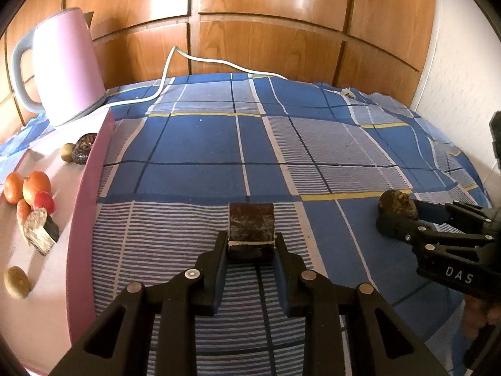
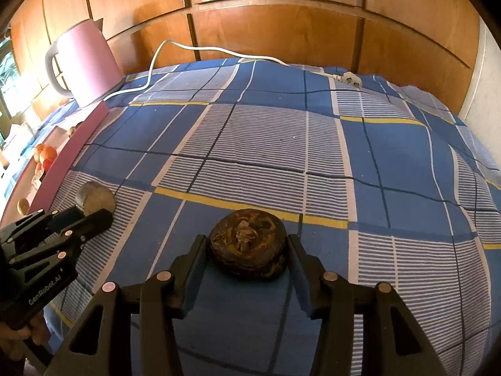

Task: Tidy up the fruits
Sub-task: 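Carry the log piece into the tray and open the left gripper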

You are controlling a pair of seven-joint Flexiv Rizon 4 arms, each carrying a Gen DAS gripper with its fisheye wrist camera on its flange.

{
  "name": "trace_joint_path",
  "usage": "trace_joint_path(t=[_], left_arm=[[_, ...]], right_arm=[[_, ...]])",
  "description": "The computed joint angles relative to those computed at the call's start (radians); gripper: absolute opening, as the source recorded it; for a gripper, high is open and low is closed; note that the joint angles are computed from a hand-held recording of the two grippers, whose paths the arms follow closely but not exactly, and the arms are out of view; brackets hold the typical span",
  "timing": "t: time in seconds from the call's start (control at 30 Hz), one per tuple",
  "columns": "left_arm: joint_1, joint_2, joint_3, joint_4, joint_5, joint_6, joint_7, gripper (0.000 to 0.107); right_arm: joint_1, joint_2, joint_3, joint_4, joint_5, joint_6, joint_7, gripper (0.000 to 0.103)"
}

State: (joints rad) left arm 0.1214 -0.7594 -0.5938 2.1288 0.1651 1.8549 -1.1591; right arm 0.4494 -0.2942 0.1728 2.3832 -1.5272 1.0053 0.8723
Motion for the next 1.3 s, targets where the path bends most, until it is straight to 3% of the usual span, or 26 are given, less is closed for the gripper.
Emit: trace_joint_path(t=[0.27, 0.47, 0.63, 0.87, 1.0, 1.3], left_arm=[[0.050, 0.021, -0.052, 0.019, -0.012, -0.031, -0.001, 0.026], [0.143, 0.048, -0.144, 0.056, -0.005, -0.032, -0.022, 0.026], [0.242, 0.067, -0.223, 0.077, -0.004, -0.054, -0.039, 0.026], [0.460, 0.075, -0.337, 0.105, -0.017, -0.068, -0.078, 0.026], [0.535, 0.085, -0.307, 0.087, -0.050, -0.062, -0.128, 0.026], [0.493, 0.080, -0.174, -0.006, -0.132, -0.108, -0.169, 0.026]], right_arm=[[0.007, 0.000, 0.001, -0.001, 0.015, -0.011, -0.015, 0.051], [0.010, 0.000, 0.001, -0.002, 0.024, -0.014, -0.021, 0.051], [0.015, -0.002, 0.002, -0.005, 0.045, -0.018, -0.041, 0.051], [0.022, -0.002, 0.000, -0.007, 0.064, -0.022, -0.056, 0.051], [0.024, -0.002, -0.001, -0.006, 0.067, -0.023, -0.060, 0.051], [0.029, -0.003, 0.000, -0.009, 0.089, -0.028, -0.085, 0.051]])
